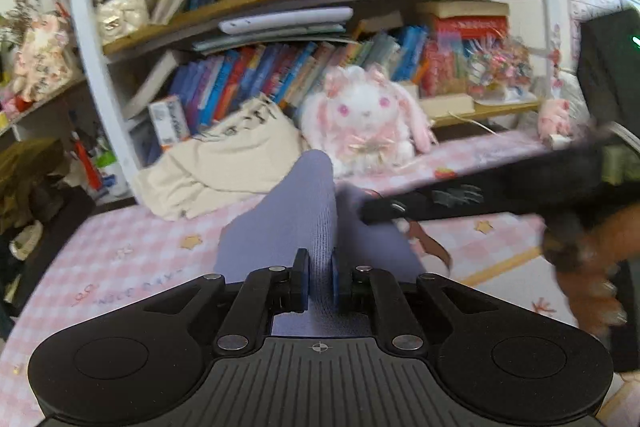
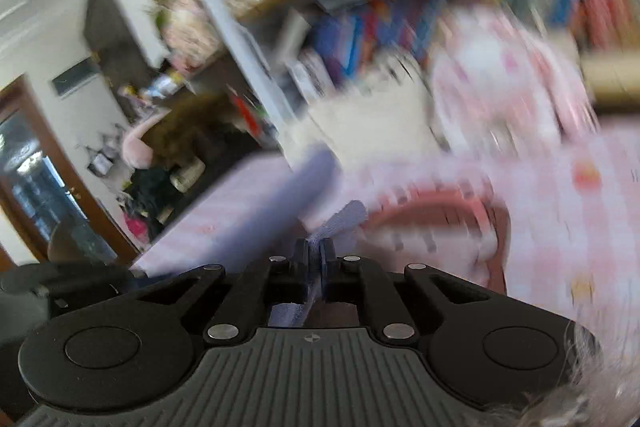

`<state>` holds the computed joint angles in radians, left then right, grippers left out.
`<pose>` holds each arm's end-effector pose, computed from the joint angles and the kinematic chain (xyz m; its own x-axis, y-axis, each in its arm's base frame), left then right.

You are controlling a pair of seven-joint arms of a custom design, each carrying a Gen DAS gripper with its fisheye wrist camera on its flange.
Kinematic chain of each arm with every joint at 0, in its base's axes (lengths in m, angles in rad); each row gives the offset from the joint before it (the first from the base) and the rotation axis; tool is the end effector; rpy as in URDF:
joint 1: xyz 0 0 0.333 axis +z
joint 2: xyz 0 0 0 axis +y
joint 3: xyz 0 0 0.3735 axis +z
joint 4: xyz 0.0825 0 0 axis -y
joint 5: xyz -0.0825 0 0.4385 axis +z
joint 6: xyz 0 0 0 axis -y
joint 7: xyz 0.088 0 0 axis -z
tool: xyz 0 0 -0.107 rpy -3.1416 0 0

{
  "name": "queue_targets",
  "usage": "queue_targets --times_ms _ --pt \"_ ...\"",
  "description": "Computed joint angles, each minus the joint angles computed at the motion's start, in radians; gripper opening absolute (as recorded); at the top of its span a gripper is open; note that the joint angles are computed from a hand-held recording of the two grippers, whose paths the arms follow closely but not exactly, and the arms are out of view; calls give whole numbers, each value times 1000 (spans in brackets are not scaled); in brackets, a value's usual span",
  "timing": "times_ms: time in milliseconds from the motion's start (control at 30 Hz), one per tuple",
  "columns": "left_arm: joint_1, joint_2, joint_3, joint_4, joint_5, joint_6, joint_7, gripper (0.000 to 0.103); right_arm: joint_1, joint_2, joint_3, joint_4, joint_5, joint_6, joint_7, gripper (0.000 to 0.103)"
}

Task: Fold clothes

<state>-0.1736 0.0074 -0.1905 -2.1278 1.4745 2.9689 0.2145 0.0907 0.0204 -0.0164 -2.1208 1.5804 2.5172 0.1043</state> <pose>0.5414 -0.2789 0.4823 -0.2756 -0.9425 -0.1892 -0.4845 0.3062 -0.8194 0.6190 0.0373 0.4627 0.4876 -0.7719 -0.4078 -0.5931 0.0498 -0.8036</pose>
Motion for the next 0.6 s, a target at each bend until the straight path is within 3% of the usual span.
queue_targets --times_ms 33,100,167,200,267,367,433,467,533,600 --pt "-4 16 -5 0 -88 -4 108 16 7 29 4 16 -63 33 66 6" --pt "-14 56 -20 1 -315 -16 389 18 37 94 -15 55 -311 73 350 6" --pt "-15 99 -50 13 -520 -53 656 30 -17 128 20 71 -342 32 433 6" --pt "-41 111 -34 20 -529 -71 697 36 -26 132 20 72 -315 13 422 6" --pt "-74 114 -1 19 -447 -60 653 37 -46 135 23 76 -299 -19 425 6" --pt "-53 76 -7 -23 -627 -1 746 41 -65 118 22 64 -272 -46 441 10" --pt "-31 28 -3 -80 -749 91 778 45 -73 97 17 48 -246 -58 456 25" --pt "-23 0 8 -109 -755 138 746 45 -77 83 12 35 -233 -64 461 36" --pt "21 -42 8 -135 -607 192 548 46 -87 47 -2 3 -217 -105 471 40" --pt "103 -74 -31 -142 -427 205 326 46 -89 28 -13 -11 -212 -163 481 46"
